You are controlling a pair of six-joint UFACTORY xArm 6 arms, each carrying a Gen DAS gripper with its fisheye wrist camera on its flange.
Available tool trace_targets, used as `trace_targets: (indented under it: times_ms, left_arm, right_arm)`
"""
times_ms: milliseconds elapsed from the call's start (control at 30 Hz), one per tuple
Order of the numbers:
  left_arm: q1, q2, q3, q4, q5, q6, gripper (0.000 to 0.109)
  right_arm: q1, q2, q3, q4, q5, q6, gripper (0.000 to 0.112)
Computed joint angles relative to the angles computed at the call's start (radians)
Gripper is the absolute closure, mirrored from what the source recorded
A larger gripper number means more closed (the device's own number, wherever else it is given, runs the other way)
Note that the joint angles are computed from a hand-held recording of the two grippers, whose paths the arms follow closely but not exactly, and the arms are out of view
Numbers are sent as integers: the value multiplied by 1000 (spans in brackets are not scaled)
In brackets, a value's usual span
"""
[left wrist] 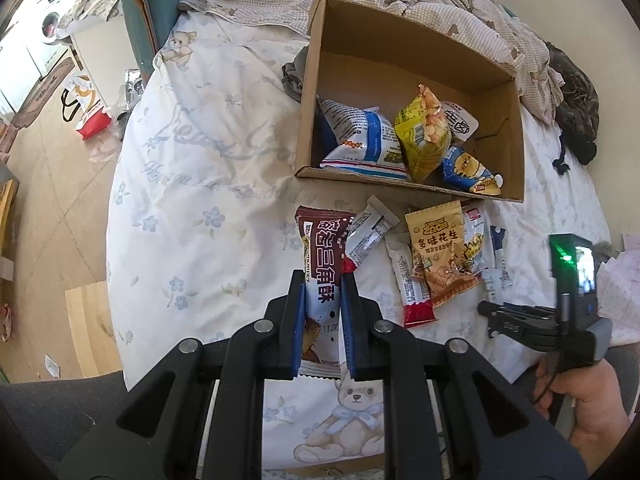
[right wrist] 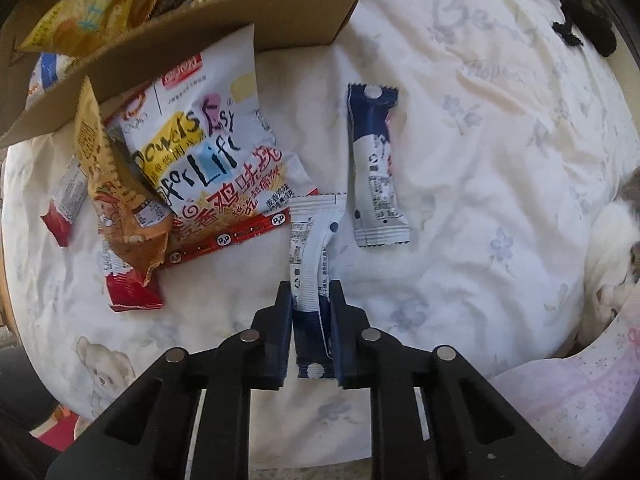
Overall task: Organize snacks
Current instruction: 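Grasp the white-blue stick packet with the right gripper while the left holds the chocolate bar, then carry the chocolate bar and stick packet into the box and open both grippers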
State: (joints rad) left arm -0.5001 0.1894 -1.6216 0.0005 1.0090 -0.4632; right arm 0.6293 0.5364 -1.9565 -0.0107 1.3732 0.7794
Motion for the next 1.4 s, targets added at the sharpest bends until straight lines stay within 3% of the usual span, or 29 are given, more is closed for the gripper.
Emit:
trace_targets:
  times_ms: [167,300,433,767,900,1100,1267,1400]
  left_arm:
    - [4,-8,21,41,-2,-23,95]
    - [8,-14,37,61,-9,-47,95]
    - [3,-23,51,103,-32,-64,95]
    - [4,-53,96,169,-83,-97,95]
    - [8,-78,125,200,-142,-137,95]
    - [13,-103,143,239,-220,-183,95]
    - [18,-79,80,189,-181,-158,95]
    - [17,6,-65,168,-115,-109,95]
  right_arm:
    - [3,-92,95,-3,-94,41,95]
    - [-10,-246,294,-18,-295,114,95]
    - [-12,-344,399,-81,-485,174,95]
    - [10,-347,401,-181,-802,156,95]
    - [11,-368,433,-185,-915,135,95]
    - [13,-376,447,-190,-969,144,95]
    - [3,-375,445,-182,-989,152,95]
    - [-12,-343,397,-184,-976,145,95]
